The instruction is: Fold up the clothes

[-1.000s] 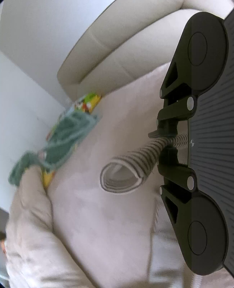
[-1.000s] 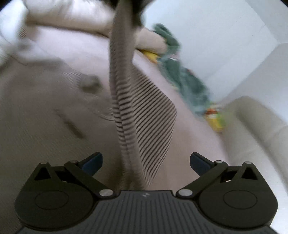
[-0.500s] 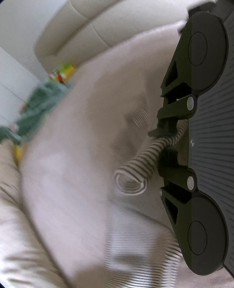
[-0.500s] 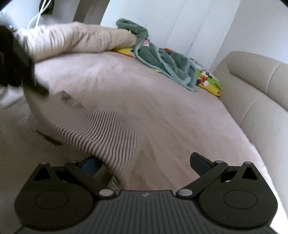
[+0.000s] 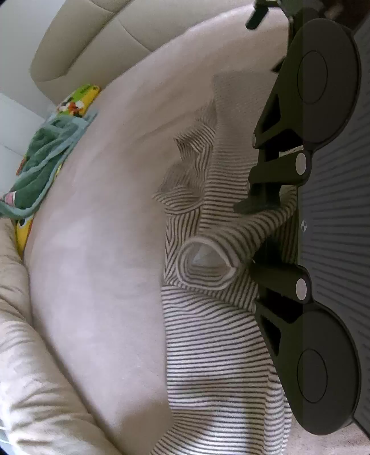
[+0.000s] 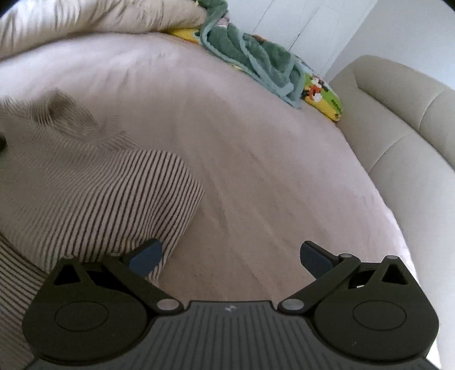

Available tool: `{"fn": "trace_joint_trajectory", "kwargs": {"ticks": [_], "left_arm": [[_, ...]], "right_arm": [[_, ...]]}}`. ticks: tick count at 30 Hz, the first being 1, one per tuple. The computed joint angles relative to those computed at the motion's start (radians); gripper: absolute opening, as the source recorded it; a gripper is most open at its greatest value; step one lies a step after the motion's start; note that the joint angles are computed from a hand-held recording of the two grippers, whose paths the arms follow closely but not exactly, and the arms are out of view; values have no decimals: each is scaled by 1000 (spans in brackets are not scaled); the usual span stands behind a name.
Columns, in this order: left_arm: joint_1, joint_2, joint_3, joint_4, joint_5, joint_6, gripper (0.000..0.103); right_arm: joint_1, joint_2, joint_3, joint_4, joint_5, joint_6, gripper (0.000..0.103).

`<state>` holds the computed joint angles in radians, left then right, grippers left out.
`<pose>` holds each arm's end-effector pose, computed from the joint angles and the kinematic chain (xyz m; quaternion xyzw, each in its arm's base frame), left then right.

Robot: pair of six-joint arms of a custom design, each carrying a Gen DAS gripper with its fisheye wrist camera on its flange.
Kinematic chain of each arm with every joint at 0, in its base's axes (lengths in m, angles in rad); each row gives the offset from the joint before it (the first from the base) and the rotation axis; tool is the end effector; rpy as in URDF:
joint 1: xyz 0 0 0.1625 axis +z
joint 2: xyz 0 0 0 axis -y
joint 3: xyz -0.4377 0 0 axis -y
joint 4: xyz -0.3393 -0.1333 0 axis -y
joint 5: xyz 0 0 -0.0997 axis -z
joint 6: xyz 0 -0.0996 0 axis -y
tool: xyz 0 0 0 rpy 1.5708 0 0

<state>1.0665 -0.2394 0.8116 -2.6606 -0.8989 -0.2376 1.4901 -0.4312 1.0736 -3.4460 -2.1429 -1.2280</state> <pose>-0.2328 -0.8260 0.0642 0.0377 0.9158 -0.3407 0.2094 0.0161 -0.7852 0.2085 0.2878 -0.7460 0.2999 0.5202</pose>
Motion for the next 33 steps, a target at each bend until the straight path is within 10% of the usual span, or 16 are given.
{"fn": "trace_joint_trajectory", "kwargs": {"ticks": [2, 4, 8, 14, 16, 20, 26, 33], "left_arm": [[-7, -43, 70, -60, 4, -25, 65], [-15, -111, 181, -135, 10, -69, 73], [-26, -253, 407, -253, 77, -228, 91], [-6, -367, 574, -289, 312, -505, 94], [25, -365, 564, -324, 324, -511, 94], [67, -315, 457, -392, 335, -410, 84], [28, -180, 211, -469, 387, 64, 24], [-65, -13, 11, -472, 98, 435, 24]], "right_arm": [[5, 0, 3, -16, -4, -3, 103], [14, -27, 28, 24, -11, 65, 103], [27, -166, 128, 303, 32, 415, 103], [15, -342, 260, 562, 264, 773, 103], [25, -353, 298, 515, 278, 759, 80], [38, -333, 296, 521, 289, 740, 64], [48, -329, 304, 487, 261, 738, 71], [2, -363, 286, 461, 226, 777, 76]]}}
